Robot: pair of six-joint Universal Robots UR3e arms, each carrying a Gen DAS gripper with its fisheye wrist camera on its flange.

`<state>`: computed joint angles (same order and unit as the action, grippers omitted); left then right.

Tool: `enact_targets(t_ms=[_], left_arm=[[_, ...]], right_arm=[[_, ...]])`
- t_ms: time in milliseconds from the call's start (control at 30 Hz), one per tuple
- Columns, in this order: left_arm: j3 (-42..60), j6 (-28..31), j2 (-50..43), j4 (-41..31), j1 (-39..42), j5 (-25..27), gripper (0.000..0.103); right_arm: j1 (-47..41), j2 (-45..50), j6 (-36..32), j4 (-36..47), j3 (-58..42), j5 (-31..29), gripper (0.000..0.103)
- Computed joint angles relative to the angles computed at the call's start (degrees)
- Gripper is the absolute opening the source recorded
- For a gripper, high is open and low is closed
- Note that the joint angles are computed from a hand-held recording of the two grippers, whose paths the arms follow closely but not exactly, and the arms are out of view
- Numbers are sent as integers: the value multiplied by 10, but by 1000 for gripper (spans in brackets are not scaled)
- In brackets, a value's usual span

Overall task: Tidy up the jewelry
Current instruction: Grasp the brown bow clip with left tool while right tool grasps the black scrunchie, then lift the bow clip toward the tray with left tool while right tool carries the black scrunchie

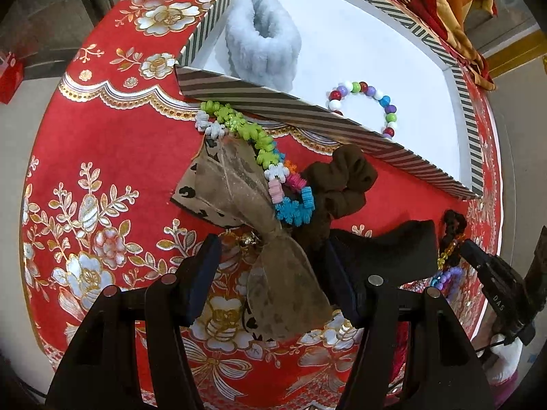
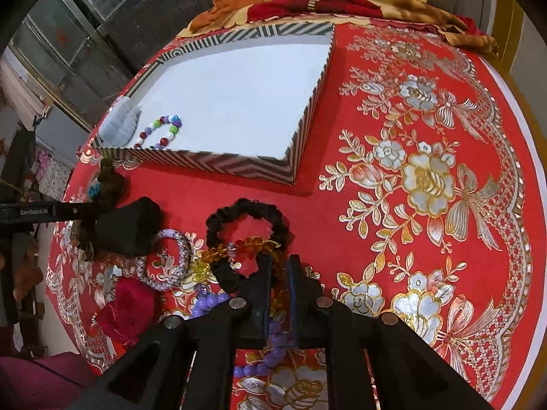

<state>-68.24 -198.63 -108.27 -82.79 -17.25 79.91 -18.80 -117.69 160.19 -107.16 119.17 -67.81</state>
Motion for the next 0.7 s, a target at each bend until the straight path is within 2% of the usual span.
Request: enact_targets(t_ms=[100, 300, 333, 367, 400, 500, 700], left_arm=[[6, -2, -4, -3, -2, 2, 61], [16, -3, -14, 0, -12, 16, 60], [10, -1, -11, 8, -14, 21, 55], [6, 0, -9, 14, -17, 26, 39], [6, 5, -9, 14, -19, 33, 30], [-36, 11, 17, 35, 2, 5, 25], [-46, 65, 68, -4, 15, -10, 23]], right_arm=[[-2, 1, -5, 5, 4, 8, 25], [-3, 0, 0, 2, 10, 18, 23], [-6, 0, -4, 7, 12, 28, 20], [-14, -5, -10, 16, 15, 38, 13], [-24, -13, -16, 28, 20, 51, 10], [-40, -43, -29, 57, 26, 68, 10], [-105, -122, -79, 185, -16, 114, 9]])
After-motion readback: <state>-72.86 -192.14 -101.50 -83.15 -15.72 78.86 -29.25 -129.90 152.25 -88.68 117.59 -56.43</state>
